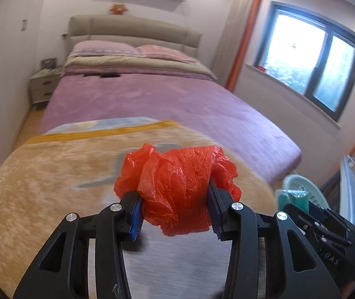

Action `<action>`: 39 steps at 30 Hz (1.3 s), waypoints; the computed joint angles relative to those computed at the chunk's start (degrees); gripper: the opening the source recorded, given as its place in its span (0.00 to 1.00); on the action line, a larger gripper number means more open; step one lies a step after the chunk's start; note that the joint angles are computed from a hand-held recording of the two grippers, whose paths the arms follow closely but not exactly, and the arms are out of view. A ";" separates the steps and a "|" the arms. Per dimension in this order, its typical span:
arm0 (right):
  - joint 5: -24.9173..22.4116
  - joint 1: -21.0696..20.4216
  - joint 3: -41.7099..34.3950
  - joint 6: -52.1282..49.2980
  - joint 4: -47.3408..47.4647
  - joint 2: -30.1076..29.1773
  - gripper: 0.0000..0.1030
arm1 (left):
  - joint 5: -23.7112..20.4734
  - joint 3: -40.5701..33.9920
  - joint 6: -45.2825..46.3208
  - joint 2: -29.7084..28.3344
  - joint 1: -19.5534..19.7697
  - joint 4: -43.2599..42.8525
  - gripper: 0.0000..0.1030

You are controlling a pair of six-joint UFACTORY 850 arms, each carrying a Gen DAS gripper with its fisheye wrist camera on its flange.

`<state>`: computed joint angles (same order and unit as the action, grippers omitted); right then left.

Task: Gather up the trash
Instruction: 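Carry the red bag and teal packet to the blue basket and release both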

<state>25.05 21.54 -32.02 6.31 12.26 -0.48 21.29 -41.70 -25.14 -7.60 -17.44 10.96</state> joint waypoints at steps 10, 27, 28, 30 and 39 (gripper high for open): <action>-0.71 -10.81 10.04 3.02 -3.37 12.14 0.43 | -1.00 -4.01 7.89 -2.48 -12.53 -8.49 0.40; -3.35 -31.30 7.71 17.35 -18.98 3.62 0.43 | -9.69 -20.26 6.38 -18.12 -22.86 -5.74 0.41; -3.85 -31.70 7.37 17.55 -19.20 3.02 0.43 | -10.33 -21.47 6.32 -19.20 -23.22 -5.58 0.41; -4.58 -33.12 6.13 20.10 -21.89 1.18 0.43 | -11.40 -23.51 6.16 -20.90 -23.86 -5.29 0.41; -4.89 -37.69 3.79 29.99 -31.43 -2.17 0.52 | -10.57 -25.62 8.25 -22.88 -25.37 -5.68 0.65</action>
